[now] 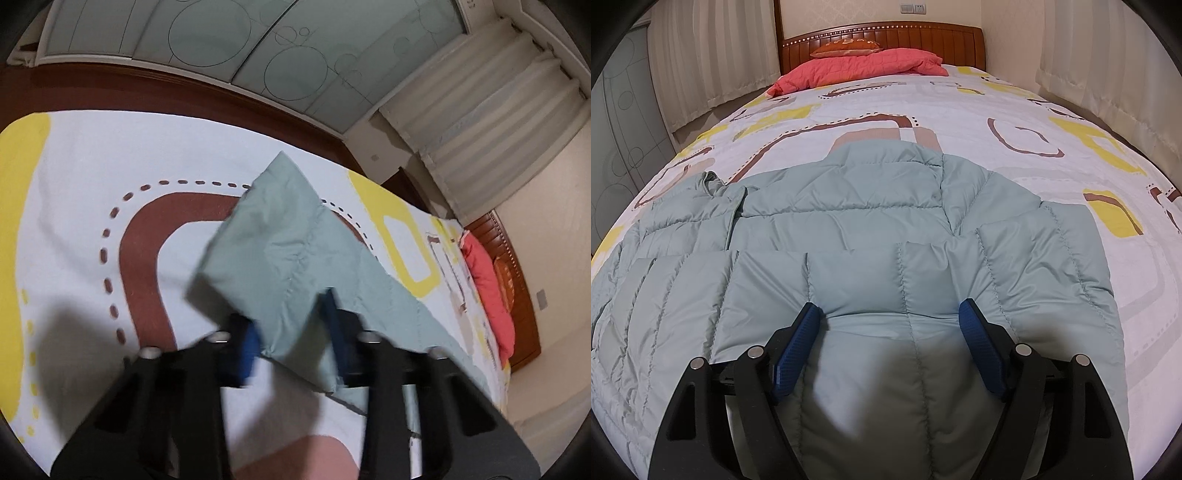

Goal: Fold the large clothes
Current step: 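Grasp the other jacket side and sleeve with the left gripper, then lift and fold the held side over the jacket body with the left gripper, then open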

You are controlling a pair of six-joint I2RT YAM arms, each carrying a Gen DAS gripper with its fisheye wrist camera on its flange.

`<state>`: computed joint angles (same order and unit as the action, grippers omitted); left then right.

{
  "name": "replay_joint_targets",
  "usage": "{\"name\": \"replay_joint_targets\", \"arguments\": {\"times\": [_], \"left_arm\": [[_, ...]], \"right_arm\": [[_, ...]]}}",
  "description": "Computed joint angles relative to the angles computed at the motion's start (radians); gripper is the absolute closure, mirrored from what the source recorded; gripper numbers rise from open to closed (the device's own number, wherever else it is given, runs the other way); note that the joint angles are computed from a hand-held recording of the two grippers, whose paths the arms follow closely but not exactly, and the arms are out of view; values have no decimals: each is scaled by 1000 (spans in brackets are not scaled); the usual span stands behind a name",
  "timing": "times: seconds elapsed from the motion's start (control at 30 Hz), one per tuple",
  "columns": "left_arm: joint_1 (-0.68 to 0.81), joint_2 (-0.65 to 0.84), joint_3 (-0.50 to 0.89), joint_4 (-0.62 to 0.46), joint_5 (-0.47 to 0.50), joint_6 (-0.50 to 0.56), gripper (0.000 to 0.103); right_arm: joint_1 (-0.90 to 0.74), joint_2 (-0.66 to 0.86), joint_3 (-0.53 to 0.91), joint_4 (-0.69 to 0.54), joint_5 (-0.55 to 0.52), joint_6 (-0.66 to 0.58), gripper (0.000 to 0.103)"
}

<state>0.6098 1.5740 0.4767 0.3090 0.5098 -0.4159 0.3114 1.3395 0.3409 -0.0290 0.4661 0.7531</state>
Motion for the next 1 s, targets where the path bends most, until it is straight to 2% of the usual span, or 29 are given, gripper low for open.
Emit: {"name": "replay_joint_targets", "arguments": {"times": [0.1,0.2,0.3,0.4,0.57,0.67,0.8,1.0], "left_arm": [[-42,-32,1,-11,-59,43,95],[-116,-150,-40,-20,-126,108,97],[-236,-278,-67,-53,-187,129,98],[-420,-400,-72,-122,-261,125,98],[-748,-473,-54,-185,-405,94,99],[-980,-419,-7,-188,-519,56,99],[-1190,-309,84,-189,-606,21,99],[-1396,-113,211,-146,-682,22,99]], "right_arm": [[-1,1,-1,3,0,-1,26],[-1,0,0,1,1,-2,26],[0,0,-1,3,0,-1,26],[0,1,-1,3,1,-1,26],[0,0,-2,6,0,-1,26],[-10,-9,-4,9,-8,-10,26],[-22,-12,-6,15,-15,-18,26],[-16,-14,-15,27,-12,-10,26]]}}
